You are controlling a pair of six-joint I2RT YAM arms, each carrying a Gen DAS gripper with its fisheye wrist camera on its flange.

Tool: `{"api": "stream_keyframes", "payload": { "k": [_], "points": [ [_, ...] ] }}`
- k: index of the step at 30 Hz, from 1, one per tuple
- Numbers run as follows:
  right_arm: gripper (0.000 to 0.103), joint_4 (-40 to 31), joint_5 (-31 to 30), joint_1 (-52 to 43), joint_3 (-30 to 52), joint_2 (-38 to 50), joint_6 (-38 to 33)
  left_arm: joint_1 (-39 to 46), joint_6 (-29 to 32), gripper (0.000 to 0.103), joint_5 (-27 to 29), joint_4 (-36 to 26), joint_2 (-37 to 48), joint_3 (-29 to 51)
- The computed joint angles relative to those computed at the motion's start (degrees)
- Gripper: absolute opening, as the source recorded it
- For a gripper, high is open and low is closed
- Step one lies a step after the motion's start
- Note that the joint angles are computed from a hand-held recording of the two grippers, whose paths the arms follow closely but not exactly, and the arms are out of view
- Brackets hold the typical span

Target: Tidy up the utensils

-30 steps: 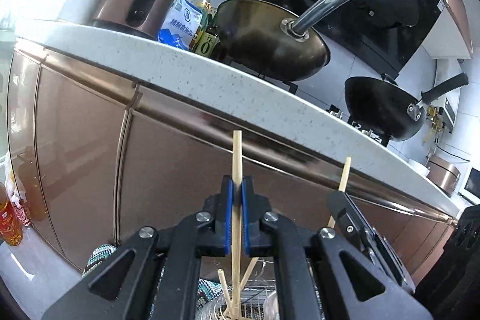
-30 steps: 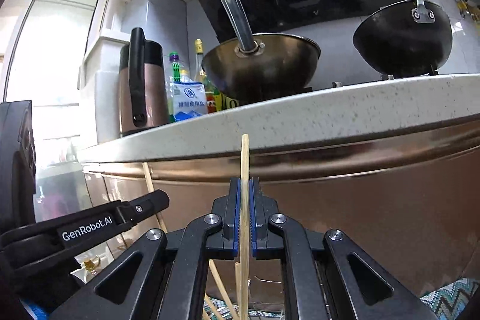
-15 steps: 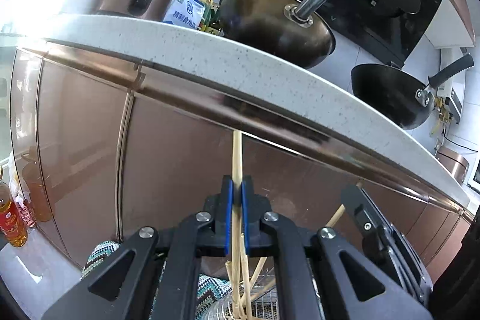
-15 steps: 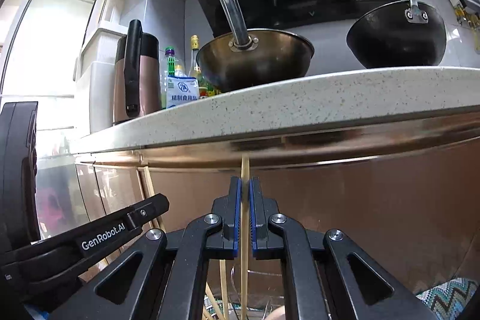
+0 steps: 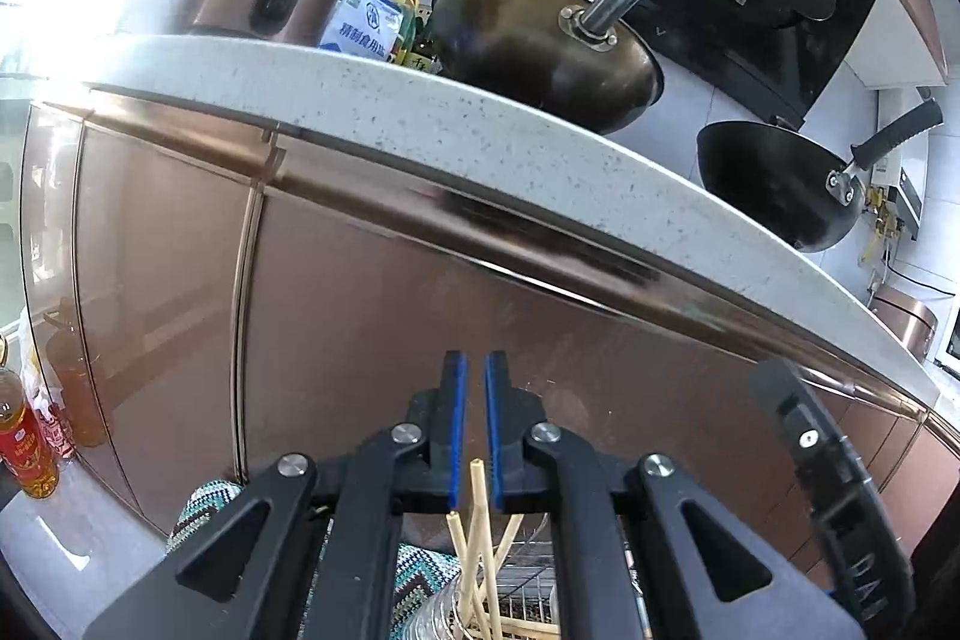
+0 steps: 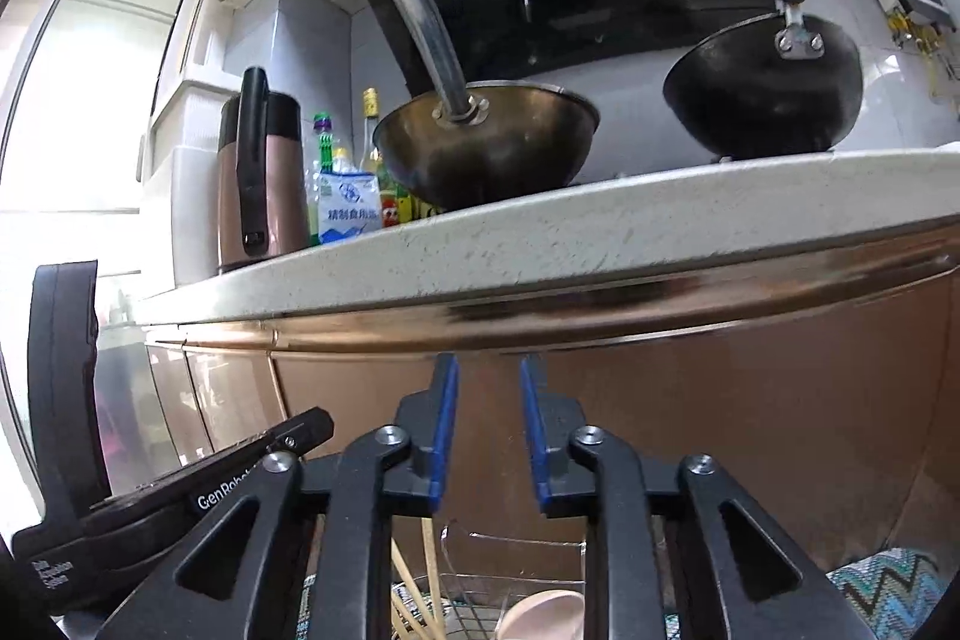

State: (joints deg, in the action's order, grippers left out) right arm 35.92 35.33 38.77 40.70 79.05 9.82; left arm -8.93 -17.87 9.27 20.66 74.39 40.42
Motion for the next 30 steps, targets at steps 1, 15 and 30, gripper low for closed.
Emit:
{"api": "stream_keyframes", "payload": {
  "k": [1, 15, 30],
  "points": [
    [0.027, -0.4, 0.6, 0.3, -0.3, -0.8, -0.1, 0.1, 0.1, 0.008, 0.2, -0.7, -0.7, 0.0],
    [0.046, -18.2, 14.7, 10.4, 1.9, -12.7, 1.8, 2.7, 2.3, 0.033, 0.2, -16.4, -20.3, -1.2],
    [0.069, -79.3, 42.0, 34.8, 17.9, -16.3, 40.2, 11.0, 7.8, 0.057, 6.5, -45.8, -47.3, 1.3]
  ]
}}
